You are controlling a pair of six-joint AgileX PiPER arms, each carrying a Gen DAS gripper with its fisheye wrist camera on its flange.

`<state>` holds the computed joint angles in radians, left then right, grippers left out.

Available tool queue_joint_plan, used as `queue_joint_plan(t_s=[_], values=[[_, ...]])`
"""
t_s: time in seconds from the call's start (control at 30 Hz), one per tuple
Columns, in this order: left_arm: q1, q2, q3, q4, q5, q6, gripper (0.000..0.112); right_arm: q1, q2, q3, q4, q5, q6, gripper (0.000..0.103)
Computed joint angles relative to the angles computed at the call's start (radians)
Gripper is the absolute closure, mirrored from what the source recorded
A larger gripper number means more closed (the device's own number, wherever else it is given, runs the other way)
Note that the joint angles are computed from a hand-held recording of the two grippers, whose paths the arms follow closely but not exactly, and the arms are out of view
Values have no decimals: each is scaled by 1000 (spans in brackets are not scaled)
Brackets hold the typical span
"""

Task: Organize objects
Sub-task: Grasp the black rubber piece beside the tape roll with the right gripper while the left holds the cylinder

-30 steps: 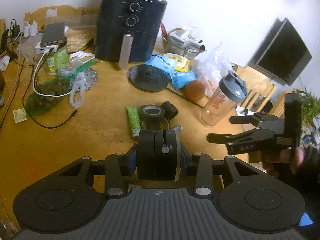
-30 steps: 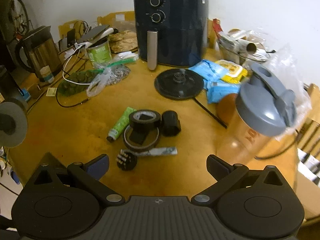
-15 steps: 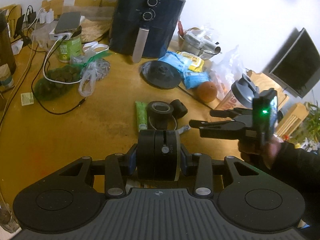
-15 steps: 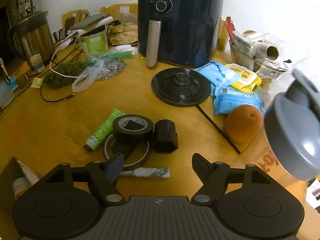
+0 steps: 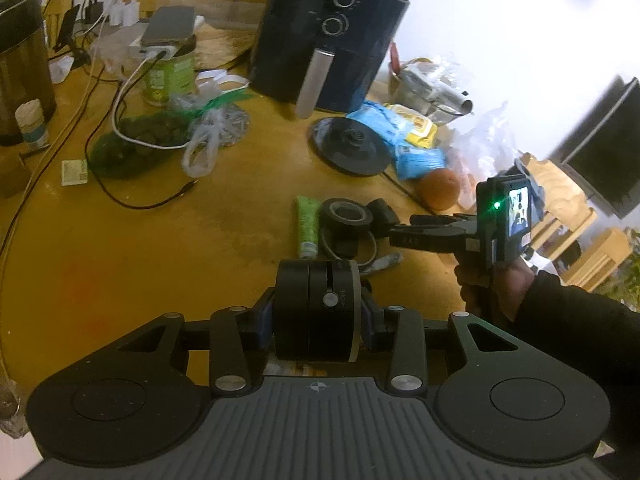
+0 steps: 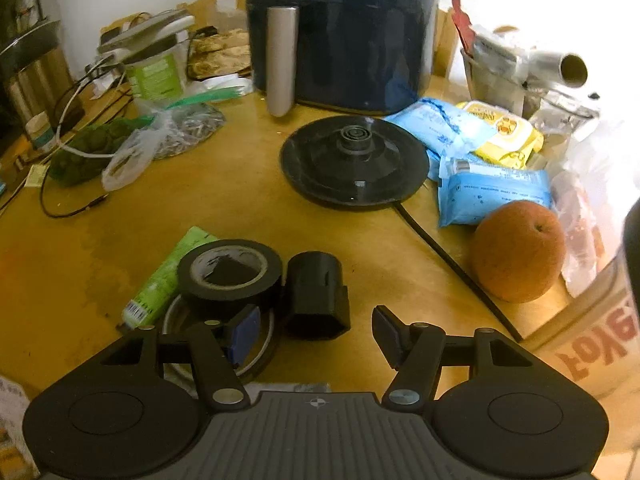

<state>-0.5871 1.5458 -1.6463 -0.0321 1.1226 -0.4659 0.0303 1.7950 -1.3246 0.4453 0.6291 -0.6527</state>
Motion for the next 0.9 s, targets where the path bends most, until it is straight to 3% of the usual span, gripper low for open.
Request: queue_joint_plan(t_s=[0.1, 0.23, 0.37, 0.57, 0.9], values=[[9, 0, -1, 2, 7, -6, 73, -9, 44, -44, 7, 20, 18, 42], [22, 5, -7, -2, 13, 1, 73, -18, 103, -104, 13, 70, 35, 53], [25, 14, -20, -3, 15, 7, 73, -26, 122, -123, 25, 88, 41, 54], [22, 38, -57, -1, 20, 11, 73, -11, 84, -102, -49, 84, 84, 55], [18, 47, -86, -15, -15, 46, 73, -60, -56, -10, 42, 106, 2, 55]])
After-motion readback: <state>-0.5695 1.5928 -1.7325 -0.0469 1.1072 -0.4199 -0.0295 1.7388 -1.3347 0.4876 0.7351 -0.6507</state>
